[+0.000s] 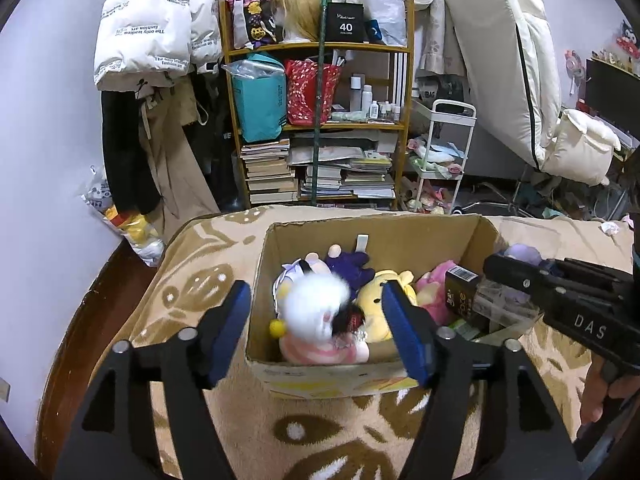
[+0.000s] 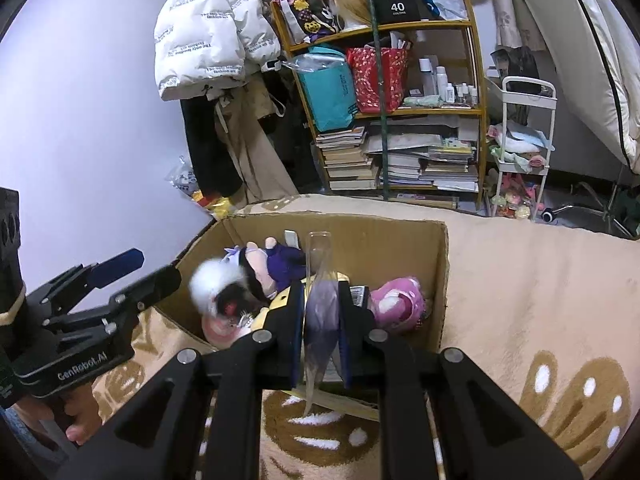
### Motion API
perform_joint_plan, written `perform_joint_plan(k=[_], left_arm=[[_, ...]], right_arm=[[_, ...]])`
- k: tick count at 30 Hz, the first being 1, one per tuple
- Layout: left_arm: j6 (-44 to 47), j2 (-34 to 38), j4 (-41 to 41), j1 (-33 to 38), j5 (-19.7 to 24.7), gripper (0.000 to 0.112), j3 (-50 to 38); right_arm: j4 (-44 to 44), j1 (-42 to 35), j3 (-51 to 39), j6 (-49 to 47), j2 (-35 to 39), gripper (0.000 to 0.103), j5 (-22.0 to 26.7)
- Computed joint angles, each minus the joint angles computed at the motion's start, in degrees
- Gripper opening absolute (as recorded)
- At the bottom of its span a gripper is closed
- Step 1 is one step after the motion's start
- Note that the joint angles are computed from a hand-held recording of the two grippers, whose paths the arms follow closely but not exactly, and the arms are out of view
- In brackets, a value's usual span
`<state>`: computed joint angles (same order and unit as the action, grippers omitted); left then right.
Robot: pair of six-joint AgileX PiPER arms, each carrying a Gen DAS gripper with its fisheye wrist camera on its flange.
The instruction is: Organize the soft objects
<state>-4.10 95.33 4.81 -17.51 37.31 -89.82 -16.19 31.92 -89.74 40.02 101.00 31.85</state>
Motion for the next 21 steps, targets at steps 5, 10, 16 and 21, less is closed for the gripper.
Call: perform_joint_plan(k=[5, 10, 16, 21], left_arm=[[-2.89, -2.54, 2.76, -0.62, 2.77, 0.077, 1.19], [-3.17, -4.97, 4.00, -0.76, 7.64, 0.082, 0.59], [-6.23, -9.70, 7.71, -1.32, 12.24, 0.089, 1.69], [-7.24, -13.75, 8.60, -1.72, 16.29, 0.093, 1.05]], right_arm=[[-1.64, 0.71, 0.66, 2.11, -1.15, 0.016, -0.99], [-5.58, 2.46, 0.17, 5.32, -2.96, 0.041, 2.49], [-11.54, 5.77, 1.66, 8.29, -8.33, 0.063, 9.30], [-13.81, 8.82, 2.66, 9.38, -12.92, 0.079, 14.27]])
